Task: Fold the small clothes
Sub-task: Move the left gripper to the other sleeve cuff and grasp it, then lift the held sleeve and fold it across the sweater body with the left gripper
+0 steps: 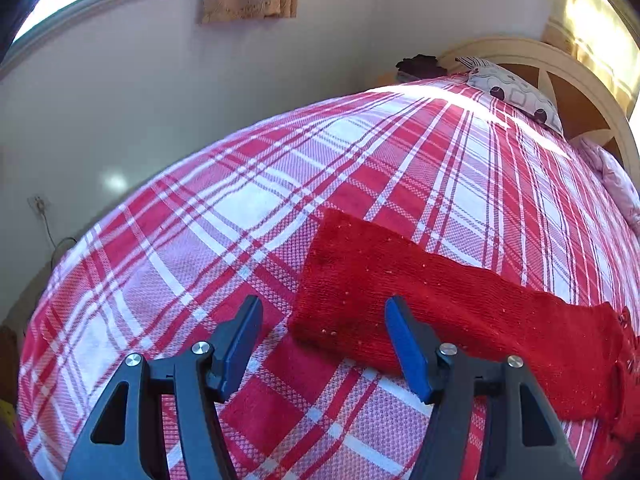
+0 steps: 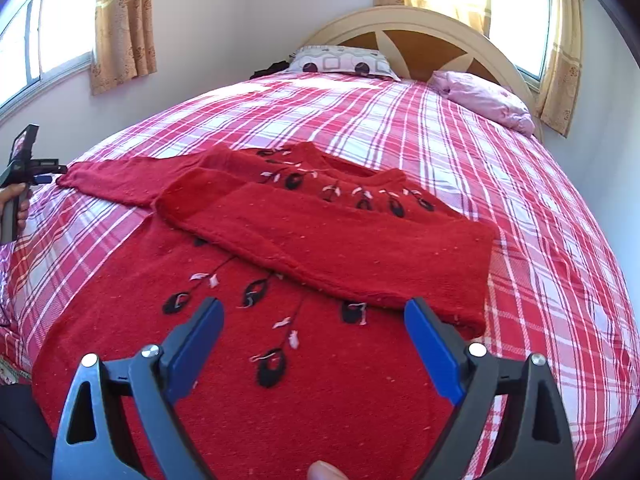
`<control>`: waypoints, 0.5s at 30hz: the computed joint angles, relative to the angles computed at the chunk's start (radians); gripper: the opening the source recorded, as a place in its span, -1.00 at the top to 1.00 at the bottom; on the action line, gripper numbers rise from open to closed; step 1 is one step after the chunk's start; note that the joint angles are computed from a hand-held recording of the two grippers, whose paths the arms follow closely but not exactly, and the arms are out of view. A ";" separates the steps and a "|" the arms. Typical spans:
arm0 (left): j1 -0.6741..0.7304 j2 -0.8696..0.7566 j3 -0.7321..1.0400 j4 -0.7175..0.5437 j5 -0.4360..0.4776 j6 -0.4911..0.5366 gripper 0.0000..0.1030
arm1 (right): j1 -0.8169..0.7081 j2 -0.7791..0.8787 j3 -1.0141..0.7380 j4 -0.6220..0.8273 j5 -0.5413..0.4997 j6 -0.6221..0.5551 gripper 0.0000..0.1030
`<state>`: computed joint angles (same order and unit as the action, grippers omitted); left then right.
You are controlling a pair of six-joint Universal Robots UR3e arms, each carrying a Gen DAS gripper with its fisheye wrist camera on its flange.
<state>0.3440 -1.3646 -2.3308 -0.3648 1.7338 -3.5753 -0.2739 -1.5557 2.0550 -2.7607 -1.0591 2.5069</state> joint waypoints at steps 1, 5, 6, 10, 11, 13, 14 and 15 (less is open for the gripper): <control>-0.001 -0.018 0.004 0.009 -0.005 -0.005 -0.25 | 0.001 -0.010 0.009 0.003 -0.001 -0.006 -0.82; -0.021 -0.076 0.016 0.045 0.013 -0.037 -0.25 | 0.035 0.001 0.021 -0.009 -0.022 -0.007 -0.82; -0.023 -0.079 0.019 0.044 0.019 -0.034 -0.16 | 0.042 0.001 0.028 -0.018 -0.028 -0.004 -0.82; 0.008 -0.079 0.024 0.043 0.000 -0.029 0.54 | 0.063 0.002 0.046 -0.036 -0.032 0.002 -0.82; 0.032 -0.063 0.015 0.044 -0.036 -0.018 0.58 | 0.066 0.002 0.050 -0.040 -0.032 0.003 -0.82; 0.061 -0.038 0.001 0.042 -0.073 -0.016 0.62 | 0.072 0.001 0.057 -0.048 -0.034 0.007 -0.82; 0.068 -0.030 -0.004 0.045 -0.084 -0.015 0.65 | 0.072 0.001 0.059 -0.050 -0.033 0.010 -0.82; 0.069 -0.024 -0.008 0.048 -0.088 -0.015 0.67 | 0.072 0.003 0.060 -0.050 -0.030 0.012 -0.82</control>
<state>0.4133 -1.3884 -2.3387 -0.3170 1.6459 -3.5908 -0.2021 -1.5529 2.1147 -2.8108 -1.0896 2.5193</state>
